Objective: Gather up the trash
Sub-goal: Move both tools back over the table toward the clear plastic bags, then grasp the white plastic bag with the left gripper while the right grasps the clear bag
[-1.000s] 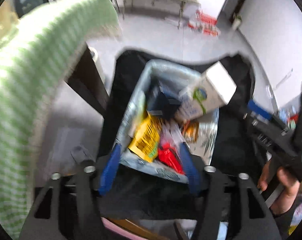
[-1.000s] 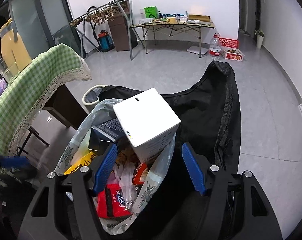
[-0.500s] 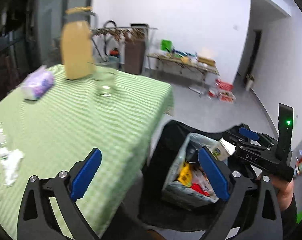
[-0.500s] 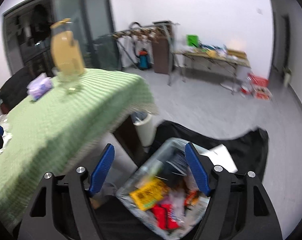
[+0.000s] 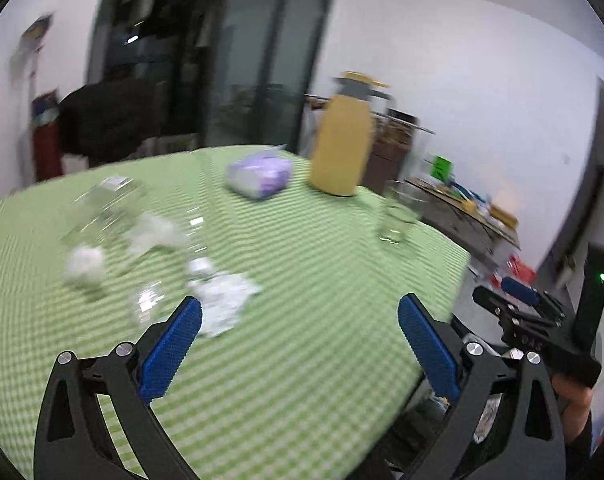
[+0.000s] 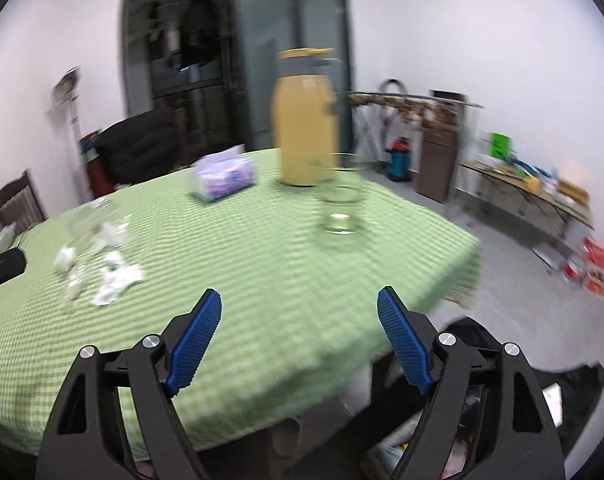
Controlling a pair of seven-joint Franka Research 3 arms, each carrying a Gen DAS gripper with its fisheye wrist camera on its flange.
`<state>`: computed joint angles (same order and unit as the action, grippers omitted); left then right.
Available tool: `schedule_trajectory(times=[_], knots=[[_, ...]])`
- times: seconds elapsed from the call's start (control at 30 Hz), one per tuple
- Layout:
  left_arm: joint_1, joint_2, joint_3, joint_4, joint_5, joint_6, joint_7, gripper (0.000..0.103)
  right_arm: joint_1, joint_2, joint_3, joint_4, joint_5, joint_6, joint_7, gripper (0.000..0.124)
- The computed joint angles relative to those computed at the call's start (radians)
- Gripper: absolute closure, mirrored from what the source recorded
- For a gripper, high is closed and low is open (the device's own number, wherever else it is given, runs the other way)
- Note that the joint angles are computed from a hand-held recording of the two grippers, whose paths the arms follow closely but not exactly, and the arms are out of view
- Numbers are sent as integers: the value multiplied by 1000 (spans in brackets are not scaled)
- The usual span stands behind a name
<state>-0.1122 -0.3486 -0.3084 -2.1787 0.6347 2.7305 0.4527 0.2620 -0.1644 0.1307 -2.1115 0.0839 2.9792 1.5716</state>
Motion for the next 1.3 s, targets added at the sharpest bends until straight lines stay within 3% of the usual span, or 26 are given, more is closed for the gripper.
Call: schedule_trajectory(times=[0.27,0.4,0.47,0.53,0.6,0.67,0.73,0.83,0.87,0.93,1.0,1.3], knots=[[42,-107,104,-163,-104,-13,26,8,102,173,25,164,12,-55,-55,47],[55,-119,190,-164,-198,-83,178,10,149,244,27,240,38,-91,-102,47],[101,-106,186,-150,-176,-71,212,14,169,274,28,273,50,-101,-125,47],[117,-43,206,-89,-202,-124,284,22,184,308,32,316,74,-113,-151,47],[93,34,252,-28,-304,-161,395,28,192,324,38,337,108,-118,-179,47],[115,97,242,28,-319,-217,425,31,198,333,42,351,136,-121,-203,47],[140,149,229,63,-295,-213,425,31,209,340,37,360,139,-127,-205,47],[169,195,201,97,-202,-236,342,31,223,343,20,364,117,-141,-184,47],[168,203,202,97,-202,-230,342,37,226,342,15,363,106,-143,-173,47],[168,207,202,90,-191,-216,327,91,232,340,5,360,82,-144,-148,47],[169,192,204,71,-178,-194,314,96,235,338,0,360,65,-151,-128,47],[199,-52,211,-96,-164,-125,273,99,248,342,23,386,54,-156,-135,47]])
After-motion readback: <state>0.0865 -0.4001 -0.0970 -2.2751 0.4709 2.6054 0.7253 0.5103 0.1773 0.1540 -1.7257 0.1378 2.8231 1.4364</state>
